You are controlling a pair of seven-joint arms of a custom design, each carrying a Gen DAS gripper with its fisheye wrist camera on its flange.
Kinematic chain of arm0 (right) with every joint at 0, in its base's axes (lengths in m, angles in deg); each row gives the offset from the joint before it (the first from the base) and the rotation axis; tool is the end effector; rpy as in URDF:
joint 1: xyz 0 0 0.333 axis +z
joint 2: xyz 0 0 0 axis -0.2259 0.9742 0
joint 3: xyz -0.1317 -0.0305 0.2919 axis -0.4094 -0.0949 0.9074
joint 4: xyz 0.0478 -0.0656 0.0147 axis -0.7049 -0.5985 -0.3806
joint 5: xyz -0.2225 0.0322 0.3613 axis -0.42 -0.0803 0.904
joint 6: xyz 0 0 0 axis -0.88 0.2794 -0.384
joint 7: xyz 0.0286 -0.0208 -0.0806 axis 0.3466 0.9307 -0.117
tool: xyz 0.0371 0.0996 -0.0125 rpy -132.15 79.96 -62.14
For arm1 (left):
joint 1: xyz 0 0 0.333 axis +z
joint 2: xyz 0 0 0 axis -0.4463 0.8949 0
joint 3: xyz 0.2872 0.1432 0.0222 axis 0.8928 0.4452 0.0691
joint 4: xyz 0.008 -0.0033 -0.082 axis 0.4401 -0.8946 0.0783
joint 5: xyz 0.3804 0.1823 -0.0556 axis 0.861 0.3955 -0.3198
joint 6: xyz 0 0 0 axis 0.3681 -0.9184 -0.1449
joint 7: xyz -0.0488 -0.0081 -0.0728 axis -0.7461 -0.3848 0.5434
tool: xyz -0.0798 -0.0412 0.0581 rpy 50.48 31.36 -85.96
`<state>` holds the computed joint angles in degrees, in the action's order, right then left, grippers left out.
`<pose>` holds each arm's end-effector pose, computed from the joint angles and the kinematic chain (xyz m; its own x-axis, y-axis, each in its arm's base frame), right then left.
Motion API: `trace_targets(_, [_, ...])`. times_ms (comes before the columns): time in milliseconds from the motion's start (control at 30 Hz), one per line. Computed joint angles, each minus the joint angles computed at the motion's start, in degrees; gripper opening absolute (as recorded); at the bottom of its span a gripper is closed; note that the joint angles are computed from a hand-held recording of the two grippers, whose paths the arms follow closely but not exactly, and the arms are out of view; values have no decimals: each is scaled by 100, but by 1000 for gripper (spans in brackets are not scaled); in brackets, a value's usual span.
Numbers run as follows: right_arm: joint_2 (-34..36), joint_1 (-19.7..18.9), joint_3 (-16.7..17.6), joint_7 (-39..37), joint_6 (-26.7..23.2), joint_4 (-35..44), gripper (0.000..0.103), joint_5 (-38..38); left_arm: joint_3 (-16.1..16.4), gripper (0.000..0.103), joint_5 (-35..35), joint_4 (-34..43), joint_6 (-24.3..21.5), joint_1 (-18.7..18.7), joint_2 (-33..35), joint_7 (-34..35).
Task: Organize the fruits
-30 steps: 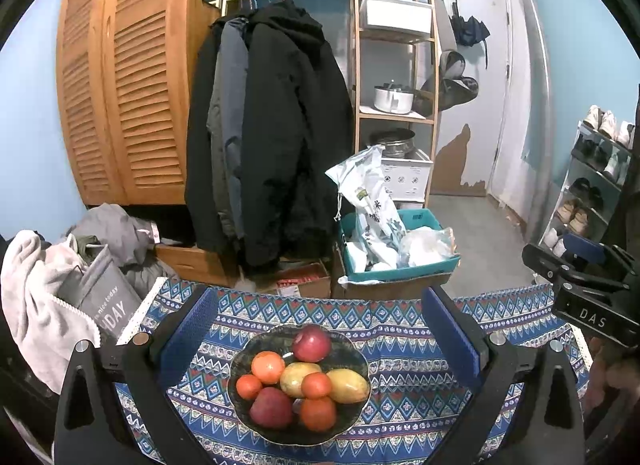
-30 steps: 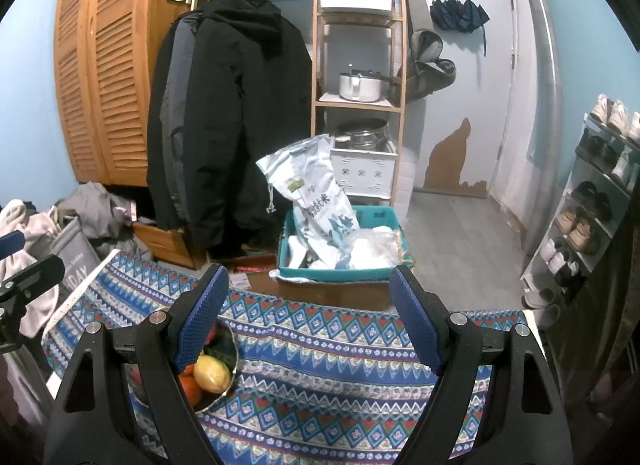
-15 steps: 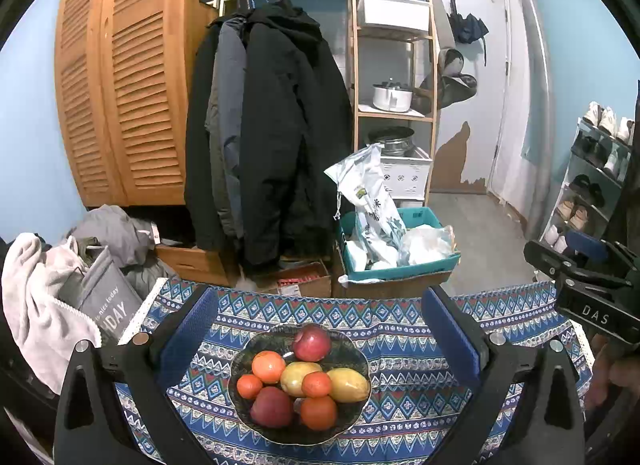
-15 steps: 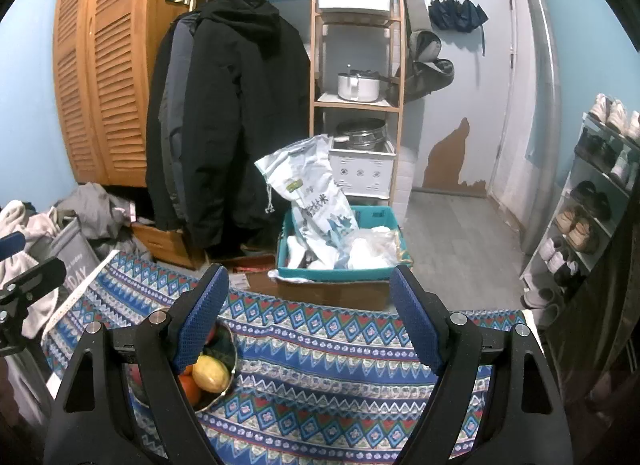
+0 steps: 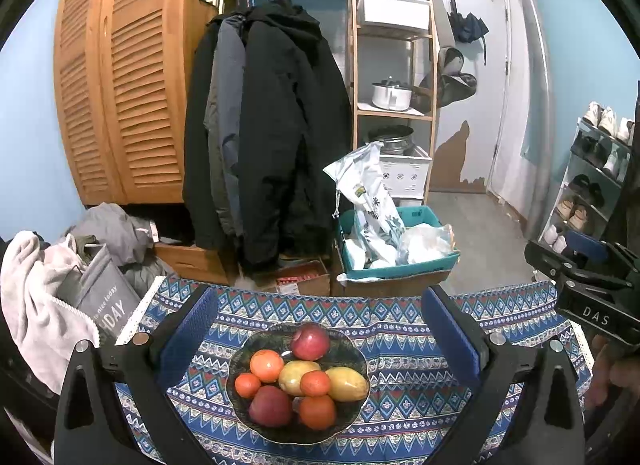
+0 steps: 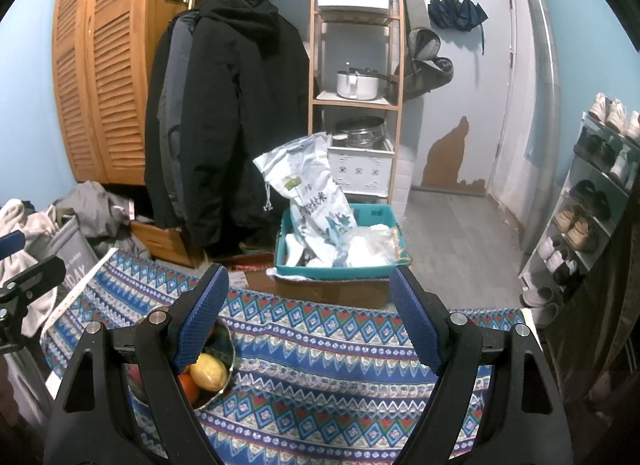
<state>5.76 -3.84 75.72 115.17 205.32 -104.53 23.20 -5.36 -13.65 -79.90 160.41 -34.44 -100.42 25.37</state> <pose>0.4846 0.1924 0.7842 -0.1393 -0.9903 -0.0008 -0.5240 0.0744 -0.8485 0.5223 -0.1845 0.7756 -0.2736 -0.9618 0.0036 -0.5165 0.1437 -0.8442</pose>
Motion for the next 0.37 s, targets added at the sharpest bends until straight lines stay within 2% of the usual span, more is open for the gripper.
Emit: trace_targets(367, [-9,0,-5,-10,8,-15,82,5,-15,102,53,83,-65,5,50,-12])
